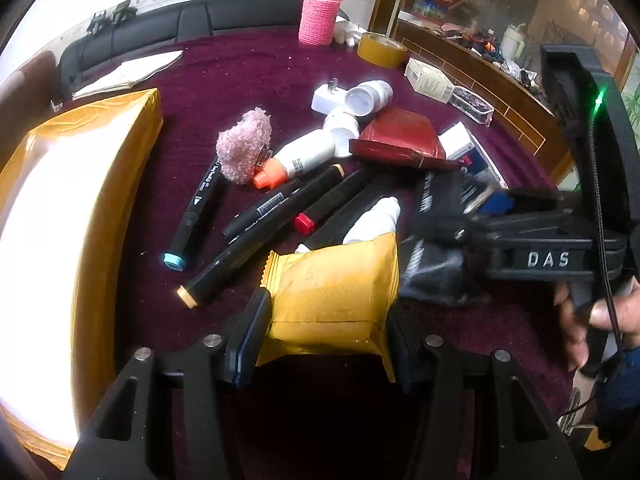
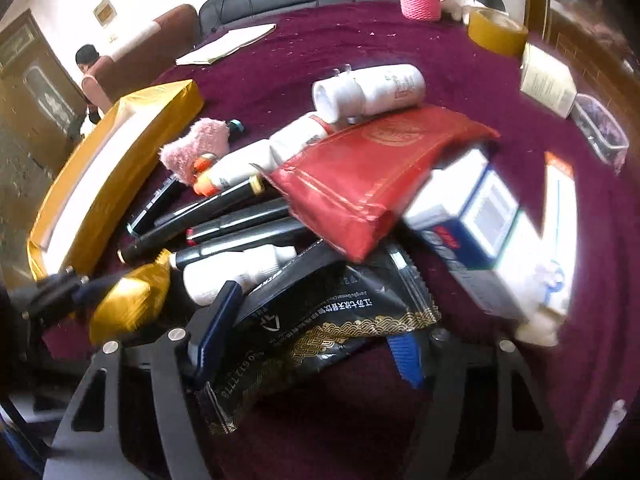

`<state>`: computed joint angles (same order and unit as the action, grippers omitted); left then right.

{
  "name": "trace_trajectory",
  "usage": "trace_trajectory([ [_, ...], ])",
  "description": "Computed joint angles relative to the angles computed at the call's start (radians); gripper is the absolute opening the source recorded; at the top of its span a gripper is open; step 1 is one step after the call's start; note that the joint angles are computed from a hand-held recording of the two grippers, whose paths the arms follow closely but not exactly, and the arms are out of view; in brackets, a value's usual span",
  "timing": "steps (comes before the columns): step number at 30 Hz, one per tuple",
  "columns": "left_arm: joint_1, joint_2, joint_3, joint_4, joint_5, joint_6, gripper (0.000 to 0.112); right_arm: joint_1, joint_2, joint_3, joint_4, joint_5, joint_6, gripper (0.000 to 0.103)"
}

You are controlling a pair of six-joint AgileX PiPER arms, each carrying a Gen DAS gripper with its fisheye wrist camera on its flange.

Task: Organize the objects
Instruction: 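Move the right gripper toward the black snack bag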

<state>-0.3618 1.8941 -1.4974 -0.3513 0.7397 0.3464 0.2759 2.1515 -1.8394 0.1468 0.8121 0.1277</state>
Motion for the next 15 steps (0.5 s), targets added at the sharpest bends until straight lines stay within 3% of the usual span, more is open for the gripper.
trace_trajectory([
  [3, -0.006, 0.003, -0.004, 0.016, 0.001, -0.011, 0.049, 0.026, -0.055, 0.067, -0.200, -0.029, 0.105, 0.069],
  [5, -0.012, 0.001, -0.002, 0.031, -0.002, -0.024, 0.049, 0.029, -0.080, 0.100, -0.246, -0.032, 0.159, 0.071],
  [15, -0.011, 0.001, -0.003, 0.024, 0.002, -0.014, 0.049, -0.048, -0.133, 0.176, -0.065, -0.020, 0.157, 0.072],
])
